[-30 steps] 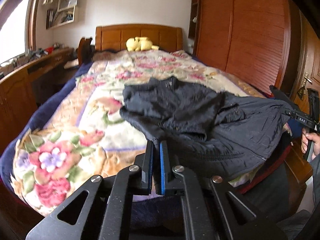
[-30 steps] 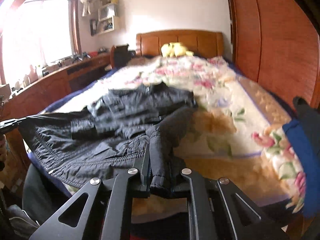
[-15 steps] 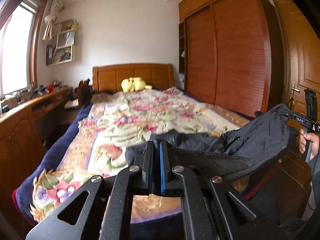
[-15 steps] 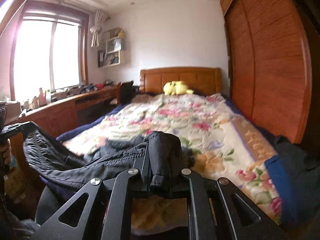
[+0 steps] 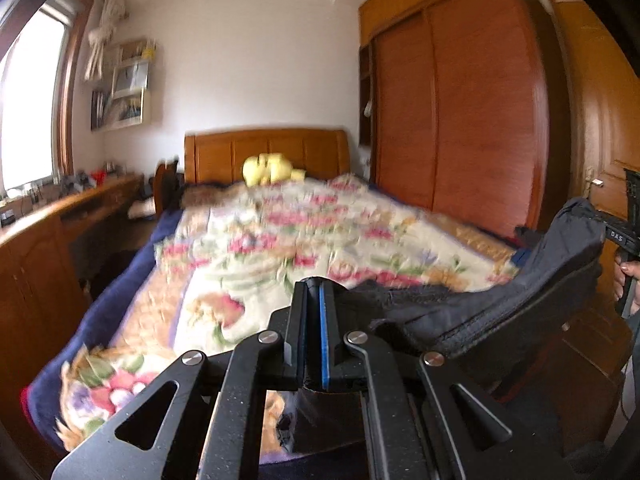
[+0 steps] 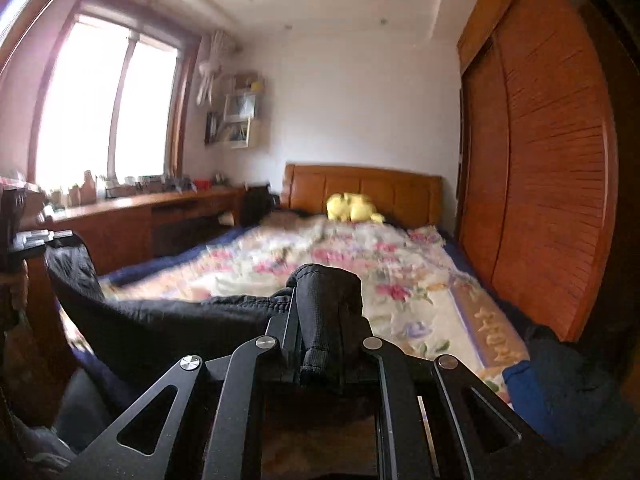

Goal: Fold large clothes
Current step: 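Lift the hem with both tools and fold it over toward the collar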

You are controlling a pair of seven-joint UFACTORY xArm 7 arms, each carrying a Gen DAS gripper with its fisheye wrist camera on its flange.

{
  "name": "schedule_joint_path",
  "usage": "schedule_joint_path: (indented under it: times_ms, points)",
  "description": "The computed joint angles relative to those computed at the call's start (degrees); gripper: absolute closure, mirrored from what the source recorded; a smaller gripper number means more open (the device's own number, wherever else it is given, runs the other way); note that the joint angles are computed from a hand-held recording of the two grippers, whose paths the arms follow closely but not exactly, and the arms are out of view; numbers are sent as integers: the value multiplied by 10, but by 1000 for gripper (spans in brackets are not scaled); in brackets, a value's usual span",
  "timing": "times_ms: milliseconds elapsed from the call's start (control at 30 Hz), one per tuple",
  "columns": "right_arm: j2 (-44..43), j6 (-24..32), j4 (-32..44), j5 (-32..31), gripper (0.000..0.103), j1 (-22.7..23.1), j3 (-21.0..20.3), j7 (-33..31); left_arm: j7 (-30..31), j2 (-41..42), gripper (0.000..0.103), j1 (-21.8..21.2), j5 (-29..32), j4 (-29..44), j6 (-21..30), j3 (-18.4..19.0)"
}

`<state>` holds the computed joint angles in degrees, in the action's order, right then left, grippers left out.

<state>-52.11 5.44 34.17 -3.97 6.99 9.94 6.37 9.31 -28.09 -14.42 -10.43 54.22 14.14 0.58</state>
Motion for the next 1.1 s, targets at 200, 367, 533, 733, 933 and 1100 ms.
schedule_joint_path:
  times_ms: [200,367,533,733,933,1100]
  points:
    - [143,-72,-3,1,91,-24,-1,9,0,117,98,9,-9,48,5,-2]
    - [264,-102,41,4,91,-14,-23,-4,-37,183,97,42,27,74,-5,-33]
    - [393,-72,160,-20,91,-64,21,8,-57,242,97,54,44,110,1,-39]
    - [484,31,315,-135,91,-60,19,93,-88,324,97,67,92,208,28,-39]
    - [599,114,493,-212,91,-20,2,161,-138,419,97,58,166,356,66,-17]
    - [705,200,663,-205,90,29,-40,167,-180,512,97,40,211,490,116,4]
